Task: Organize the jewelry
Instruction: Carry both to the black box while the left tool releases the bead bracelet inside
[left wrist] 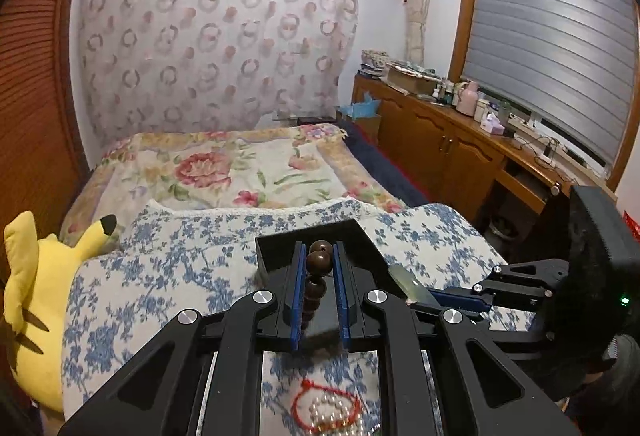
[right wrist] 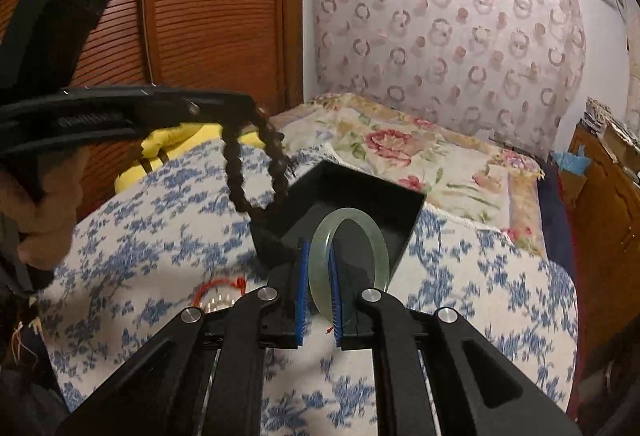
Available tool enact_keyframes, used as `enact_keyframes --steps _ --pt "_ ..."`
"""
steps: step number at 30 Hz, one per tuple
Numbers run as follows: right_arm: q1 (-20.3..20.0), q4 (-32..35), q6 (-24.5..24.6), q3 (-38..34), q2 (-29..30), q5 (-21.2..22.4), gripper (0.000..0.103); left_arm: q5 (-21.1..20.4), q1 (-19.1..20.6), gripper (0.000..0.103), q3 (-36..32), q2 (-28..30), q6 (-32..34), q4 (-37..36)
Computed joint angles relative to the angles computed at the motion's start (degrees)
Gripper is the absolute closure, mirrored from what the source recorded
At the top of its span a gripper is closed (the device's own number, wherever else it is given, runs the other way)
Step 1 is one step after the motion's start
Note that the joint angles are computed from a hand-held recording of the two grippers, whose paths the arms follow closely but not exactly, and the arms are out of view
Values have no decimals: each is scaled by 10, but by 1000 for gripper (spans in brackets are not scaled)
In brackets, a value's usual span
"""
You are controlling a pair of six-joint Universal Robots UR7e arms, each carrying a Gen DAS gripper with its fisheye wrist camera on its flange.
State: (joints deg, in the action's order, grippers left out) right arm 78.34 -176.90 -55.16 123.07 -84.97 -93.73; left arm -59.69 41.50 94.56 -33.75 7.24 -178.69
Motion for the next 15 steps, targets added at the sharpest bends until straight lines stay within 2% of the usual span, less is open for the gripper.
enact_keyframes --steps 8,15 --pt "9 -6 -1 -34 38 -15 92 2 15 90 -52 32 -10 37" --pt "9 -16 4 -61 77 -21 92 8 28 73 -33 29 -16 25"
